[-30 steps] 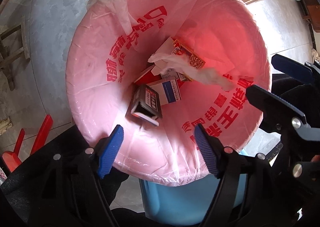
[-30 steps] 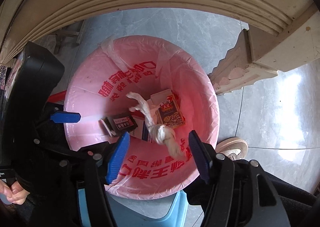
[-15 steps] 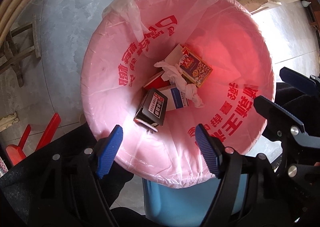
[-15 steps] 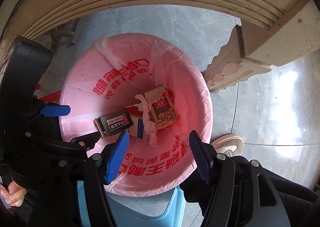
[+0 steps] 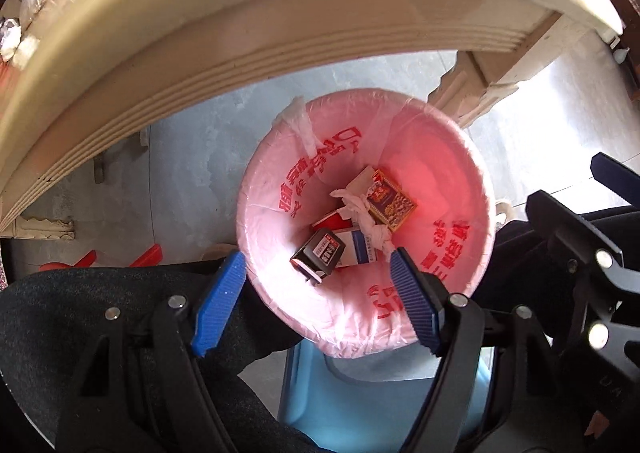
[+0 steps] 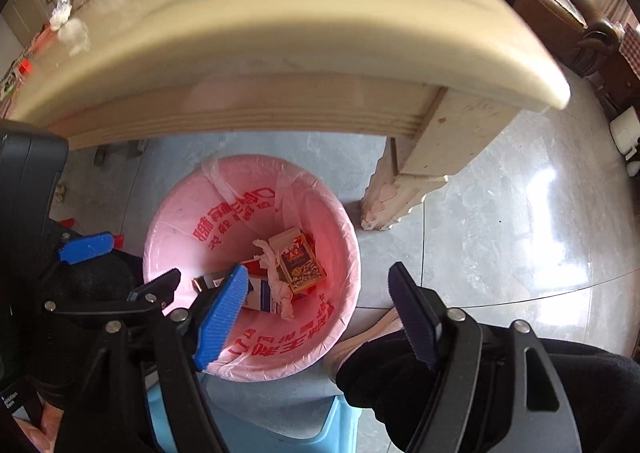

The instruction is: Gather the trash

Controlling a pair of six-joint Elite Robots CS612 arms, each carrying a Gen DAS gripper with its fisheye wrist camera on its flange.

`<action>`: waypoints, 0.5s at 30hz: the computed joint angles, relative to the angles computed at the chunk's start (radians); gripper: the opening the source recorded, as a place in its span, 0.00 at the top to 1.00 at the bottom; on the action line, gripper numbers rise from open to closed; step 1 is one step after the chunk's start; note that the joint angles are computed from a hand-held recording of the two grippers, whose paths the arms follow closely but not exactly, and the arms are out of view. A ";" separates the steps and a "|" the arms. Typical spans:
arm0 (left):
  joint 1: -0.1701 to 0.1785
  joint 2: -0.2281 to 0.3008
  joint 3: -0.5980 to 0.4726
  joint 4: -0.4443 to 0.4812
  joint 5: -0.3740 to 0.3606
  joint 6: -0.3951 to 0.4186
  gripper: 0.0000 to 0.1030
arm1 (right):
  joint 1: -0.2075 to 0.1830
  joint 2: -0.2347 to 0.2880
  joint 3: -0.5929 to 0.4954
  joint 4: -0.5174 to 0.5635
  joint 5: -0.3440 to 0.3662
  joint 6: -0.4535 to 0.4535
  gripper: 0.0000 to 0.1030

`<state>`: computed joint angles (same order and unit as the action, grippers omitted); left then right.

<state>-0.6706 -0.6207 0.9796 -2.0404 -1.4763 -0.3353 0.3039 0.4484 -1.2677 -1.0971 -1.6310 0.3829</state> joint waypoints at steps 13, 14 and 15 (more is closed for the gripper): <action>-0.071 -0.192 0.204 -0.383 0.217 -0.084 0.23 | 0.042 -0.021 -0.162 -0.248 -0.361 -0.047 0.07; -0.074 -0.202 0.214 -0.400 0.234 -0.093 0.22 | 0.045 -0.024 -0.168 -0.255 -0.381 -0.060 0.07; -0.076 -0.213 0.225 -0.420 0.249 -0.100 0.21 | 0.046 -0.028 -0.176 -0.257 -0.391 -0.070 0.07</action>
<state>-0.7463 -0.8333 1.2044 -2.4606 -1.2270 -0.4356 0.3495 0.4208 -1.4434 -1.3543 -2.0217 0.3131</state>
